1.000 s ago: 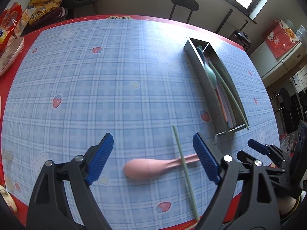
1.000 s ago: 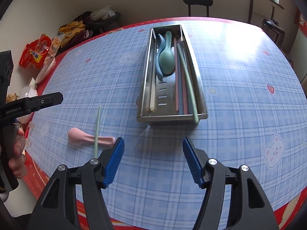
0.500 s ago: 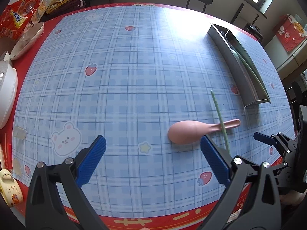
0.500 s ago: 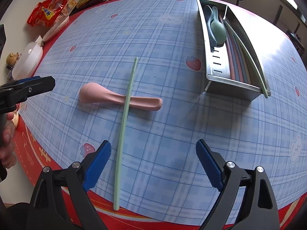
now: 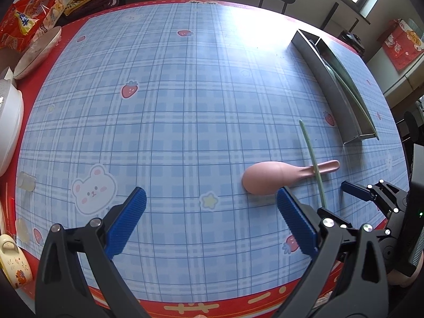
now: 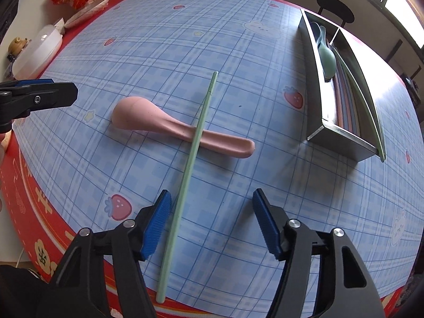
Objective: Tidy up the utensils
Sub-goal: 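Grasp the green chopstick with the right gripper while the left gripper grasps the pink spoon handle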
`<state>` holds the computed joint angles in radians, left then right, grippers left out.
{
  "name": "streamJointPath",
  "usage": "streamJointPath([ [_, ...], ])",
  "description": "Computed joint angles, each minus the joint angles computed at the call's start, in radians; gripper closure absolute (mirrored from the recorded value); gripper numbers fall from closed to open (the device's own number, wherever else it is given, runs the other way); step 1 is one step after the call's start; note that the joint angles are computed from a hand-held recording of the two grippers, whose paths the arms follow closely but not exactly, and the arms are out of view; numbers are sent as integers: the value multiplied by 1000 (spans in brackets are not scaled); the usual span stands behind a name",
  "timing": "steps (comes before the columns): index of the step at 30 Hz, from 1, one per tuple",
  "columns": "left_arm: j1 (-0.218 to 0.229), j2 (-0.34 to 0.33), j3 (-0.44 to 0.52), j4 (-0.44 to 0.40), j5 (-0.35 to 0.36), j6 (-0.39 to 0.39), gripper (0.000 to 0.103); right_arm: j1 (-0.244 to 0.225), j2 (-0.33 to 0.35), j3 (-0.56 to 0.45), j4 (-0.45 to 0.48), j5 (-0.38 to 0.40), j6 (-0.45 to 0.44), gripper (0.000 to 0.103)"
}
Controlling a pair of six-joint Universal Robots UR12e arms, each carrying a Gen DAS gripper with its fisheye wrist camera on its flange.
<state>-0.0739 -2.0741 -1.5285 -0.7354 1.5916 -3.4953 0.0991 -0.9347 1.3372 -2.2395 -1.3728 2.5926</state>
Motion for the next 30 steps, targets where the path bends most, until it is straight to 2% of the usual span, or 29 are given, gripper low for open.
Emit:
streamJointPath([
  [2,-2,-6,7,-2,-4,2,6,-6,-1,1,-2,4,7,62],
  [10,-7,-28,35,-13,-16,10,6,-29,2,-5,21,42,39,89],
  [16,-9,-44,55,-13,-23,53,6,-41,4,-11,41,71,54,94],
  [22,-22,-79,102,-32,-58,248,7,-52,4,-13,58,101,65,96],
  [24,-27,-89,115,-42,-78,303,13,-53,4,-13,61,106,64,96],
  [26,-28,-97,130,-67,-110,337,30,-55,5,-15,65,114,66,96],
  [30,-24,-102,129,-70,-183,354,40,-57,6,-16,68,120,64,96],
])
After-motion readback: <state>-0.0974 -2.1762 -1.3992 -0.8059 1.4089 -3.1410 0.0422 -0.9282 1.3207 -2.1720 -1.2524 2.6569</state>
